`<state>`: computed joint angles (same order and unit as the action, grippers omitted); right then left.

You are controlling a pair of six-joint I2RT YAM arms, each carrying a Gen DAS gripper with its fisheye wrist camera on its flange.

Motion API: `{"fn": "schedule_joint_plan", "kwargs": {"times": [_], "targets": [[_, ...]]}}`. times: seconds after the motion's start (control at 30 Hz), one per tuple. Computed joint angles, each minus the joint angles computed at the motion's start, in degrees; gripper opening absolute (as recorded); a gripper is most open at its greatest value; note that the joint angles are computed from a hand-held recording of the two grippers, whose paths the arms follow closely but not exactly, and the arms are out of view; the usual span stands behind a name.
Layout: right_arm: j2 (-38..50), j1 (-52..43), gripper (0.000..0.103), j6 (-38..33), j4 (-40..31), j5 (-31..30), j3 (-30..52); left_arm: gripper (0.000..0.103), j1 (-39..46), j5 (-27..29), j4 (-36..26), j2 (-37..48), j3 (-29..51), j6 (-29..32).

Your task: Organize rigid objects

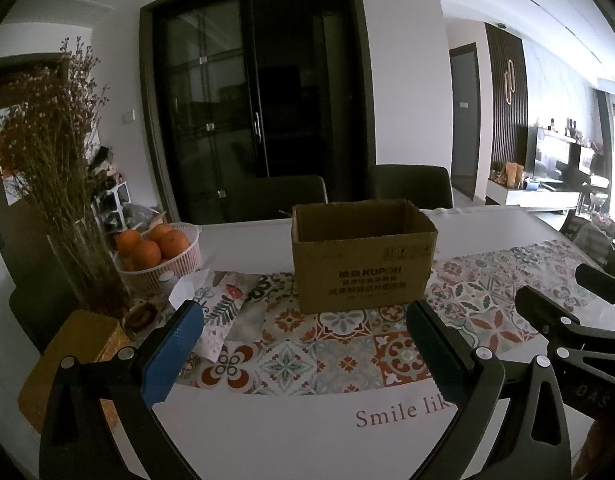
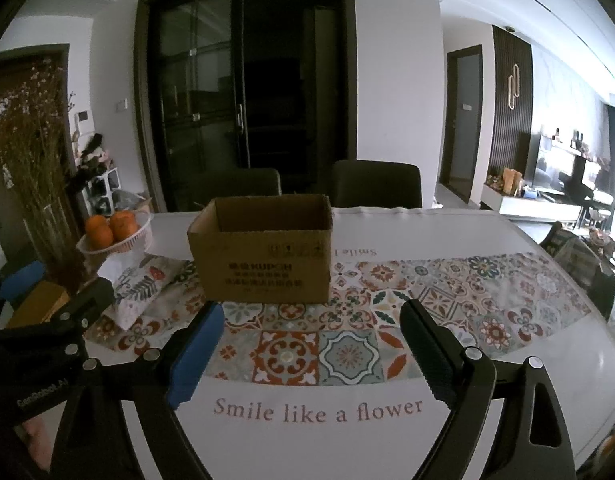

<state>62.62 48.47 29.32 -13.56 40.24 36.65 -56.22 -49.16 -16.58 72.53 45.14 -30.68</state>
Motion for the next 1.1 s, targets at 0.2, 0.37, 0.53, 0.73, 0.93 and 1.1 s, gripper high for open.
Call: {"fn": "schedule_joint_plan", "kwargs": {"times": [0.2,0.37,0.53,0.73,0.93,1.1], "targets": [[-0.17,0.03,0.09,-0.06,0.12,0.0,-0.12,0.103,-0.14,-0.04,-0.04,-0.03,0.02,-0.06],[-0.5,0.35,0.09,0.19,0.04,0.24,-0.29,0.103,-0.33,-0.08,-0.18,-0.22,0.05,-0.16],[-0.57,0.35,0.09,0.16,0.16,0.19,-0.39,0.103,-0.85,-0.46,-0.72,-0.44,0.29,-0.5],[-0.62,0.76,0.09,0.24,0.41,0.36,-0.54,0.103,-1.26,-0.79,-0.82,-0.56,0.17,-0.84],[-0.78,1.02,0.09,0.42,0.18,0.56,-0.51,0.103,-1.28,-0.66,-0.77,-0.53,0.17,-0.8],[-0.69,1.04,0.09,0.51,0.17,0.54,-0.48,0.103,-1.43,-0.8,-0.74,-0.44,0.18,-0.93]]}}
